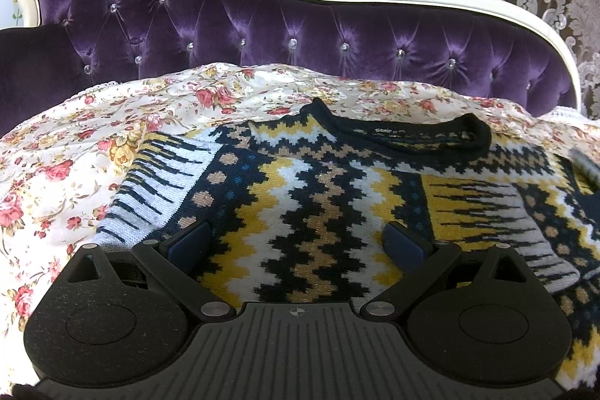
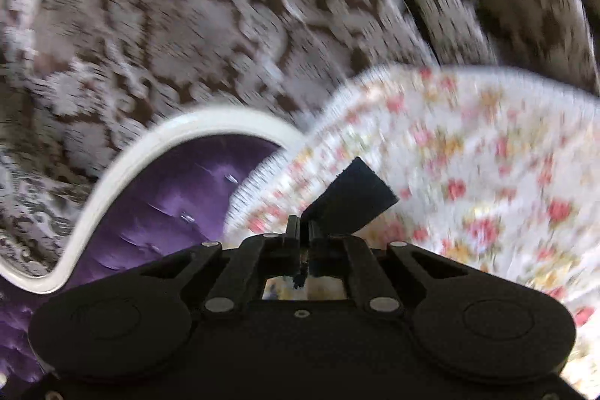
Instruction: Fold small clothes
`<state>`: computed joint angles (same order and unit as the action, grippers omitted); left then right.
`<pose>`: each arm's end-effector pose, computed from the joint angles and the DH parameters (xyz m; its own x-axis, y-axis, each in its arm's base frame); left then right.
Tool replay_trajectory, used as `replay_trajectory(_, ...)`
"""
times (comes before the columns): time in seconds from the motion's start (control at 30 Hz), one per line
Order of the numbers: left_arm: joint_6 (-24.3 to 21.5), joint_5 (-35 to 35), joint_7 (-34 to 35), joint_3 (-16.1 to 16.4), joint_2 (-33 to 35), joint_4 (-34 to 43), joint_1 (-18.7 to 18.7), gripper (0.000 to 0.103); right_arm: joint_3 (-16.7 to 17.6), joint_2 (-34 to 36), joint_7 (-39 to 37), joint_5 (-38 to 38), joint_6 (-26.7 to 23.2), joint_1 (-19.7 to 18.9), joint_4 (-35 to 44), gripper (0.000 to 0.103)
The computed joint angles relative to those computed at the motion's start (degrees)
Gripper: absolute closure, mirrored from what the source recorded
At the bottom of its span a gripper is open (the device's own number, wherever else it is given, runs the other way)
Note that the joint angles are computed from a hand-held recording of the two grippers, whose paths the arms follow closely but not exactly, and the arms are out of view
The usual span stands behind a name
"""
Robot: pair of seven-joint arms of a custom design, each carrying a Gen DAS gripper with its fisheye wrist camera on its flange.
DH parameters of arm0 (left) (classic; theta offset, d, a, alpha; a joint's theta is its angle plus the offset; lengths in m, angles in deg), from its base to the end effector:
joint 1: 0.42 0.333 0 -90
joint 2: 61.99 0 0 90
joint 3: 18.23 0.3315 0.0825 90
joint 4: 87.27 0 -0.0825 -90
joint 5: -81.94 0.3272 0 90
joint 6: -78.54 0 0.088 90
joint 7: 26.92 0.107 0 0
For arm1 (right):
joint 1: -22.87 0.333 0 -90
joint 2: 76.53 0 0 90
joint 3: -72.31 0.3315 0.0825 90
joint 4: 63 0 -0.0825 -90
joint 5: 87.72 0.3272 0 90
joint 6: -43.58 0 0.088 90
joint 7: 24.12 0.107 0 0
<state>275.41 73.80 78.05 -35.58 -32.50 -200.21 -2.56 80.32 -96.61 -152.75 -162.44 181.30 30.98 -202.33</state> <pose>0.6146 -0.1659 0.3901 -0.3336 -0.9425 0.0209 -0.5405 0.1731 -0.8234 0.3942 0.1125 0.5144 -0.6947 -0.4707 -0.5439 0.0419 0.7284 -0.6839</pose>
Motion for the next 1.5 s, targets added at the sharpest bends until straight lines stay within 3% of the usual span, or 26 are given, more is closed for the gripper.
replay_trajectory(0.17,-0.22,-0.19,0.22,0.54,-0.11,0.13,-0.55,0.003,2.30,-0.06,-11.86,2.80,-4.04,1.74,7.84,0.093)
replay_trajectory(0.27,-1.07,-0.23,0.38,0.39,-0.22,0.41,-0.44,0.003,3.31,2.32,-16.39,2.95,-3.97,2.69,13.27,0.093)
replay_trajectory(0.4,-6.86,0.31,0.70,-2.66,-0.67,2.42,2.70,0.004,4.36,8.37,-21.70,3.01,-2.88,4.95,22.04,0.093)
replay_trajectory(0.47,-11.10,-0.04,2.07,-8.48,-0.73,3.58,8.15,0.005,4.33,11.88,-22.88,2.31,-1.55,6.48,26.17,0.093)
replay_trajectory(0.57,-14.70,-4.01,6.20,-22.50,0.10,3.42,20.76,0.005,3.51,17.70,-24.18,1.47,1.41,9.27,32.43,0.093)
replay_trajectory(0.63,-15.41,-6.98,8.73,-29.82,0.75,2.56,27.49,0.004,2.84,22.40,-24.61,0.64,3.96,11.33,36.78,0.093)
replay_trajectory(0.73,-16.68,-10.04,12.50,-36.54,1.82,2.20,34.12,0.004,1.83,29.78,-26.03,0.76,7.59,14.21,43.29,0.093)
replay_trajectory(0.83,-17.08,-12.72,15.59,-40.26,2.19,1.59,38.29,0.004,0.96,37.66,-28.35,2.67,10.63,16.69,50.26,0.093)
replay_trajectory(0.93,-17.85,-15.58,17.64,-42.08,2.29,1.29,41.02,0.004,0.69,45.50,-32.15,6.79,13.01,18.60,57.15,0.093)
replay_trajectory(1.13,-18.89,-20.90,21.45,-43.93,2.55,1.61,44.21,0.004,0.91,56.97,-41.83,16.16,12.87,22.08,67.55,0.091)
replay_trajectory(1.3,-20.23,-24.24,25.10,-44.49,2.05,2.14,44.95,0.004,-1.52,57.55,-43.82,18.34,15.78,25.02,65.99,0.081)
replay_trajectory(1.33,-20.34,-25.06,25.87,-44.85,1.97,2.07,45.27,0.004,-2.38,57.12,-44.14,18.21,16.29,25.67,65.20,0.068)
replay_trajectory(1.37,-20.58,-25.79,26.45,-44.87,1.85,2.22,45.23,0.004,-3.55,56.26,-44.23,17.64,16.31,26.63,64.06,0.049)
replay_trajectory(1.43,-21.35,-27.07,27.13,-44.15,1.50,2.85,44.36,0.004,-6.60,54.26,-43.79,15.54,15.61,29.10,61.90,0.037)
replay_trajectory(1.5,-22.41,-28.29,27.82,-43.49,1.32,3.60,43.46,0.004,-9.89,51.52,-42.20,12.72,15.47,31.57,58.52,0.036)
